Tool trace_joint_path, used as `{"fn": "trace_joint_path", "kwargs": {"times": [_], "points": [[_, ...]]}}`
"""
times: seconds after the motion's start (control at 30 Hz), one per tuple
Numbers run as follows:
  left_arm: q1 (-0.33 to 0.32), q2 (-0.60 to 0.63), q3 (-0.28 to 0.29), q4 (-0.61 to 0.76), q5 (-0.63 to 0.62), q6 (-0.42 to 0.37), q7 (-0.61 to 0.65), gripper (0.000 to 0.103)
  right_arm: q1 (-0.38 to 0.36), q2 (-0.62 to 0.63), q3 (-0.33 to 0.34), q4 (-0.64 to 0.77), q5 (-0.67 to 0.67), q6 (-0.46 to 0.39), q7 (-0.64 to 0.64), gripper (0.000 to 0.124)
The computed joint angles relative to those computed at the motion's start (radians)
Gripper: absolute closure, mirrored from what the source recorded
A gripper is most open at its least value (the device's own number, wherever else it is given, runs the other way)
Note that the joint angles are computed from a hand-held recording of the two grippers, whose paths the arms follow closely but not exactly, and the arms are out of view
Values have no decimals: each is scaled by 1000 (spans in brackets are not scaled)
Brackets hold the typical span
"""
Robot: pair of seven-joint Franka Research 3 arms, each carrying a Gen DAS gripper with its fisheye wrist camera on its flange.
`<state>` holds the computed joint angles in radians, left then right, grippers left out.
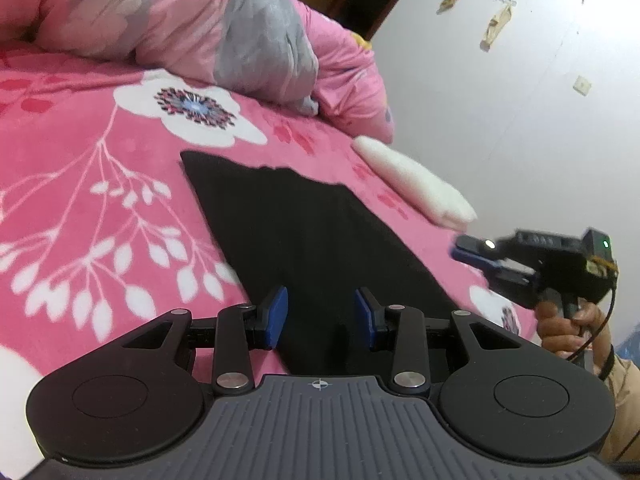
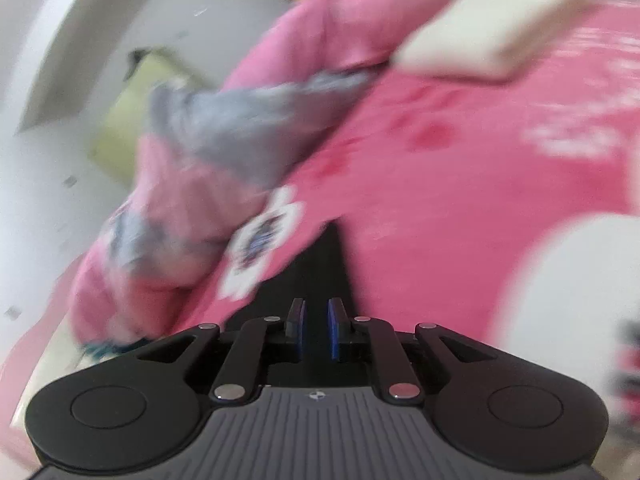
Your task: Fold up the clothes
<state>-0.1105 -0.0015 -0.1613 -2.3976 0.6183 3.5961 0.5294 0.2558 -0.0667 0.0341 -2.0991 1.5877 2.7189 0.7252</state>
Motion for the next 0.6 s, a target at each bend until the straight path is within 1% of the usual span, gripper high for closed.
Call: {"fn": "trace_joint_path", "kwargs": {"times": [0.03, 0.07, 0.13, 0.17, 0.23, 0.27, 0.33, 0.37, 0.43, 0.47, 0.5, 0.53, 0.6], "points": [[-1, 6, -2, 7, -18, -1, 14, 67, 1, 45, -1, 46, -30, -61, 26, 111], [-4, 13, -4, 13, -45, -1, 36, 67, -2, 86, 2, 84, -65, -97, 69, 111], [-10, 39, -8, 27, -107, 14, 90, 67, -11, 167, 14, 160, -136, -156, 159, 111], [-6, 54, -8, 38, -103, 15, 82, 67, -17, 202, 18, 191, -173, -155, 210, 112], [20, 77, -10, 59, -42, 15, 9, 67, -39, 227, 23, 209, -197, -104, 286, 117], [40, 83, -13, 65, 11, 33, -52, 67, -54, 226, 23, 206, -191, -80, 314, 115], [62, 79, -11, 70, 64, 54, -117, 67, -49, 197, 20, 179, -304, 44, 422, 112], [65, 74, -9, 70, 70, 59, -128, 67, -54, 183, 24, 173, -316, 70, 425, 112], [70, 78, -4, 93, 86, 56, -152, 66, -73, 191, 38, 210, -250, 13, 356, 112], [75, 88, -6, 118, 115, 35, -180, 66, -81, 198, 43, 230, -218, -21, 324, 111], [83, 98, -12, 153, 155, -6, -218, 66, -82, 224, 50, 266, -212, -70, 312, 111], [97, 113, -23, 190, 208, -41, -266, 66, -84, 257, 57, 302, -222, -130, 314, 111], [149, 158, -64, 270, 340, -87, -380, 66, -88, 333, 67, 383, -286, -222, 371, 111]]}}
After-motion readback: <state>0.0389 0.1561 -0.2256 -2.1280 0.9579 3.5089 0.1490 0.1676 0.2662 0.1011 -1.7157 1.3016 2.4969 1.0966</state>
